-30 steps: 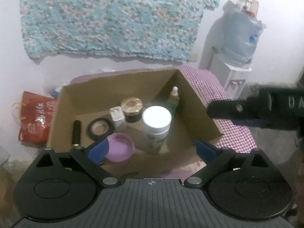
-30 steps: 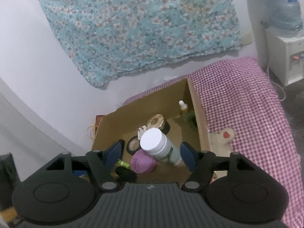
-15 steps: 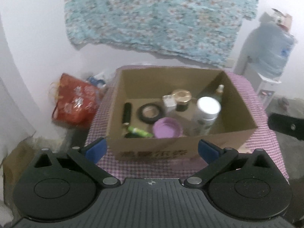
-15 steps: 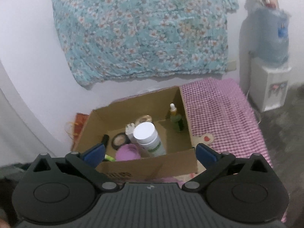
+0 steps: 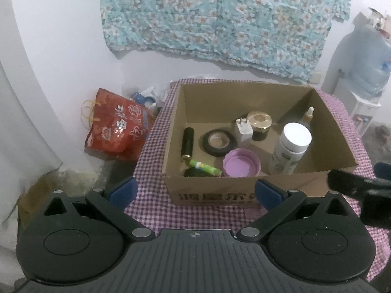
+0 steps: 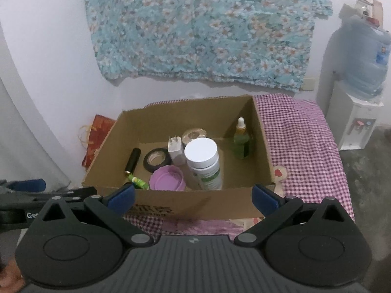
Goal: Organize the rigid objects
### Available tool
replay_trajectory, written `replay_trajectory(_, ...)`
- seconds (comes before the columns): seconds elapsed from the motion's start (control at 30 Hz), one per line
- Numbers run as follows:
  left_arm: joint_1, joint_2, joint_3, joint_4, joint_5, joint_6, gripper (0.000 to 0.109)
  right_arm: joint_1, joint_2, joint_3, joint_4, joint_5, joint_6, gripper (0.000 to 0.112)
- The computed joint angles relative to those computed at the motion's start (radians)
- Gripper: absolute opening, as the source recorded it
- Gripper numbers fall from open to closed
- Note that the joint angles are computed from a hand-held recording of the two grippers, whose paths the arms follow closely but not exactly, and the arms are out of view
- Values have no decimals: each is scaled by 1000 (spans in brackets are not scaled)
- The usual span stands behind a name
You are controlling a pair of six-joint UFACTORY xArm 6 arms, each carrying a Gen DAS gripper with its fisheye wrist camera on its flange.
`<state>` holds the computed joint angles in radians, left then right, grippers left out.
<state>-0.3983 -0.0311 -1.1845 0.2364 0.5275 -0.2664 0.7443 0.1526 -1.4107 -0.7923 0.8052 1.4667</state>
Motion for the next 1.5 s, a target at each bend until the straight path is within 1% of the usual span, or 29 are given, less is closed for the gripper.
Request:
replay_trajectory(0.2, -2, 11, -8, 33, -10, -18, 103, -5, 36, -34, 35, 17, -36, 103)
replay_trajectory(0.53, -9, 19, -18, 46, -6, -29, 102, -14, 38, -37, 53, 32, -49, 103)
replay_trajectory(1.07, -16, 19, -18, 69, -6, -52, 102, -20, 16, -9, 70, 17, -41, 103)
replay_trajectory(1.2, -10, 16, -11, 56, -11, -27, 102, -24, 14, -3, 70, 15, -39, 103)
replay_trajectory(1.5, -11, 15, -9, 63, -11, -32, 102, -25, 10, 4, 70, 13, -35, 103)
